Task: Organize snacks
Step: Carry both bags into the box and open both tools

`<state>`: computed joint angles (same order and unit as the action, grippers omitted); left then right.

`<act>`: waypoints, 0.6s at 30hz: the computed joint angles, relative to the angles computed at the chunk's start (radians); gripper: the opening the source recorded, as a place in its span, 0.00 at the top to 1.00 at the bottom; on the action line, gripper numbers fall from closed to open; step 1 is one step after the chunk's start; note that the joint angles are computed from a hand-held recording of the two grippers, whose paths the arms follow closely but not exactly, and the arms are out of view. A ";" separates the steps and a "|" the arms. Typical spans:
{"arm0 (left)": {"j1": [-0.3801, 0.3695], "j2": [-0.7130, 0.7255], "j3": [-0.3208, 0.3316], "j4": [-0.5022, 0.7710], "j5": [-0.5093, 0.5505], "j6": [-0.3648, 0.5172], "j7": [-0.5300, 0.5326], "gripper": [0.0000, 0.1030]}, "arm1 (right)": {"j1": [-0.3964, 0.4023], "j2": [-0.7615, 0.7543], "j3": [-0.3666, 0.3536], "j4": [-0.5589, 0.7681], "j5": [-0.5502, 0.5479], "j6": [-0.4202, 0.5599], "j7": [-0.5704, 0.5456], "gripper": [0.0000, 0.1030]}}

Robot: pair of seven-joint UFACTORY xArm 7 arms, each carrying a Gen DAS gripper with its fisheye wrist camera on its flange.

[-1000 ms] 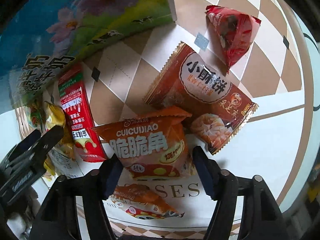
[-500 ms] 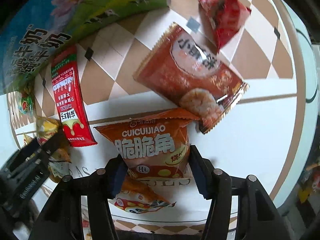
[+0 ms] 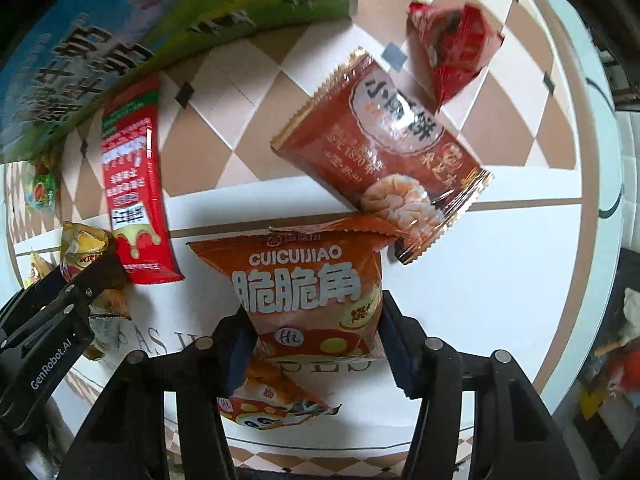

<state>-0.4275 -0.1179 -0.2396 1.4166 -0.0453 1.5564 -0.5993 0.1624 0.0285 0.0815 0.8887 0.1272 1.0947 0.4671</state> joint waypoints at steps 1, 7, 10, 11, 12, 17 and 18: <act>0.000 -0.012 0.001 0.005 -0.002 0.004 -0.002 0.50 | 0.001 -0.022 0.001 -0.014 0.012 -0.005 0.005 0.46; 0.009 -0.033 0.002 0.120 -0.018 0.045 -0.015 0.50 | -0.002 -0.128 -0.005 -0.027 0.075 -0.012 -0.013 0.48; 0.013 -0.013 -0.001 0.230 -0.012 0.071 -0.025 0.50 | -0.001 -0.168 -0.010 -0.004 0.109 -0.004 -0.031 0.48; 0.014 0.002 -0.002 0.278 -0.007 0.081 -0.023 0.50 | 0.000 -0.158 -0.011 0.031 0.115 0.008 -0.033 0.48; 0.016 0.020 0.001 0.322 -0.003 0.093 -0.019 0.50 | 0.004 -0.139 -0.007 0.073 0.126 0.010 -0.035 0.48; 0.014 0.176 0.020 0.630 0.022 0.176 0.009 0.50 | -0.001 -0.100 -0.016 0.230 0.173 0.047 -0.072 0.48; 0.009 0.231 0.026 0.725 0.034 0.209 0.014 0.50 | -0.003 -0.066 -0.017 0.294 0.179 0.059 -0.081 0.48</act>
